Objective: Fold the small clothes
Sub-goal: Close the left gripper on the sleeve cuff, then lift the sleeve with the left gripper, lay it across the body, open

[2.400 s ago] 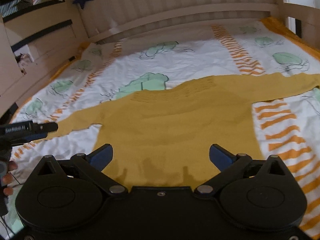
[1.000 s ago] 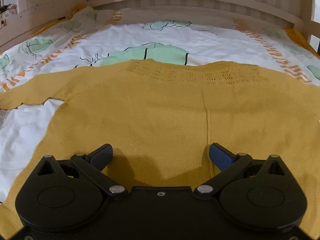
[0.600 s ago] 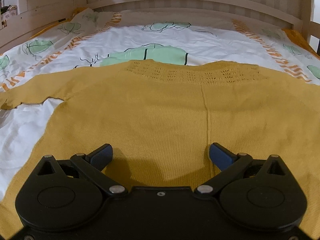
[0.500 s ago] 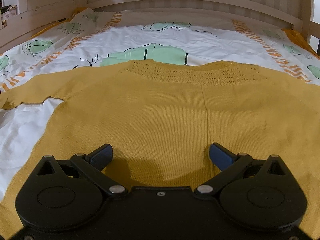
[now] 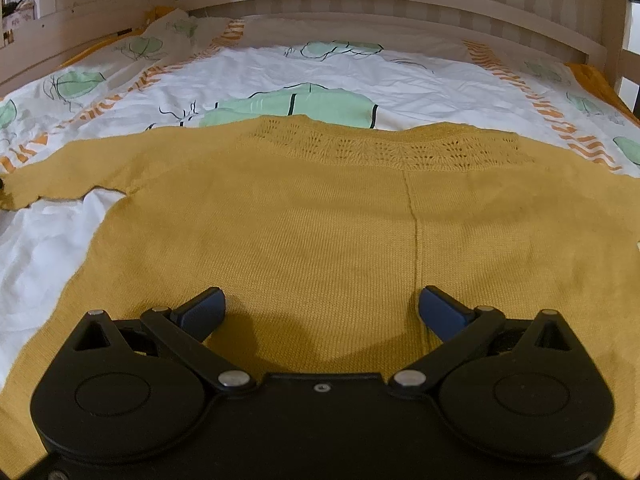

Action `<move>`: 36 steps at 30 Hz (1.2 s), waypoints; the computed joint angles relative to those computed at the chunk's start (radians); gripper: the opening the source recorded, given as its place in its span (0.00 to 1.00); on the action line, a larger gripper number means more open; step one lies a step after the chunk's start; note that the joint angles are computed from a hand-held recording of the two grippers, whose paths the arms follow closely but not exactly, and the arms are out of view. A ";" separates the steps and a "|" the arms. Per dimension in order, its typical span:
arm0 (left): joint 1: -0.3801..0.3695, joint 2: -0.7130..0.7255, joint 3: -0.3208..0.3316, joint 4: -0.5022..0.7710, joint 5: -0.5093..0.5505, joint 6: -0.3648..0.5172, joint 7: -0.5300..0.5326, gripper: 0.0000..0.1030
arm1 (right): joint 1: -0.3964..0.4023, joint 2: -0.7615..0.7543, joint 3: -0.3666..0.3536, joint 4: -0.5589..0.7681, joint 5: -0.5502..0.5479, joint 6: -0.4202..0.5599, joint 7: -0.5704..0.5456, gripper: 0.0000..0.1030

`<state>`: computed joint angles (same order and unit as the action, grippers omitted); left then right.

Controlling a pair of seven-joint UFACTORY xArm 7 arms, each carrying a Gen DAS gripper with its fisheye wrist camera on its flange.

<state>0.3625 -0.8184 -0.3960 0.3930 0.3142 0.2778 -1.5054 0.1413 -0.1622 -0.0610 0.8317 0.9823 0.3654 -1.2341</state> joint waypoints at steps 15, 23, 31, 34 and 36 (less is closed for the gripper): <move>0.035 0.405 -0.237 0.612 0.248 0.069 0.001 0.06 | -0.160 0.001 -0.100 0.216 -0.128 0.425 -0.013 0.99; -0.034 0.943 -0.486 1.097 0.718 0.285 -0.192 0.06 | -0.277 0.041 -0.127 0.291 -0.146 0.535 -0.043 1.00; -0.431 1.388 -0.383 1.518 0.840 0.456 -0.074 0.06 | -0.370 0.152 -0.111 0.410 -0.128 0.600 0.037 0.99; -0.529 1.489 -0.347 1.644 0.803 0.506 0.009 0.07 | -0.399 0.186 -0.097 0.449 -0.133 0.599 0.075 0.99; -0.585 1.543 -0.323 1.714 0.780 0.533 0.069 0.07 | -0.421 0.213 -0.092 0.485 -0.135 0.633 0.114 0.99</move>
<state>-0.2223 0.7245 -0.7188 2.1069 1.0944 0.8111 -1.4362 -0.2799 0.0510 -0.1526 1.3171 0.8471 0.9984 -1.1201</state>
